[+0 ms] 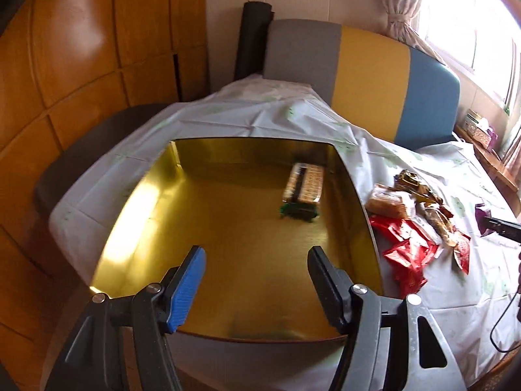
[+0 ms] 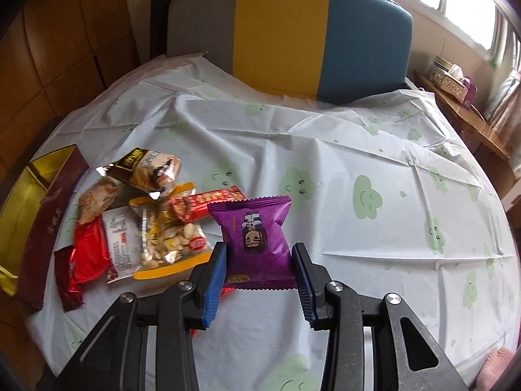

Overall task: Organize snacks
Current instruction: 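Carry the purple pouch over the gold tin and open the right tool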

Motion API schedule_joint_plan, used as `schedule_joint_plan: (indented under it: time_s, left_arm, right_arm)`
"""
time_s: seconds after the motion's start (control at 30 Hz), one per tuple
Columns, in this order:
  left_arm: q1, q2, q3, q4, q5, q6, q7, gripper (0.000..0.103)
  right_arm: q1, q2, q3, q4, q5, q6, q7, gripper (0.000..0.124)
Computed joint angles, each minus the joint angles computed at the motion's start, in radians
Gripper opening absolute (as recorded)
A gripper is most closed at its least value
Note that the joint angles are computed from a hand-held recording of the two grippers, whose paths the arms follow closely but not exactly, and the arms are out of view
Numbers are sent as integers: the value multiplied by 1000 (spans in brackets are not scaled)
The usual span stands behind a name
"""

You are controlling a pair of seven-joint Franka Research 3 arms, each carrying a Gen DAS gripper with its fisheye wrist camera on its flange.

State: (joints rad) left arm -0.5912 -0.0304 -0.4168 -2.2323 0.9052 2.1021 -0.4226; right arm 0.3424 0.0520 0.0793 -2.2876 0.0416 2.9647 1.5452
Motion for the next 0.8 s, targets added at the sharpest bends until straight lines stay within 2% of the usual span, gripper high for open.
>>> schedule_joint_plan:
  time_s: [0.07, 0.27, 0.4, 0.57, 0.8]
  left_arm:
    - [-4, -14, -5, -13, -9, -19, -13, 66]
    - [3, -48, -9, -51, -40, -8, -31, 66]
    - [9, -78, -13, -84, -49, -1, -62, 66]
    - [20, -107, -18, -116, -75, 4, -87, 66]
    - [32, -159, -29, -170, -104, 5, -128, 65]
  right_arm:
    - [14, -15, 37, 0, 85, 3, -101, 41]
    - [101, -14, 119, 47, 317, -29, -368, 41]
    - [159, 17, 150, 101, 400, -75, -450, 41]
    - [224, 81, 168, 187, 366, -119, -452, 41]
    - [327, 220, 120, 343, 120, -213, -297, 42]
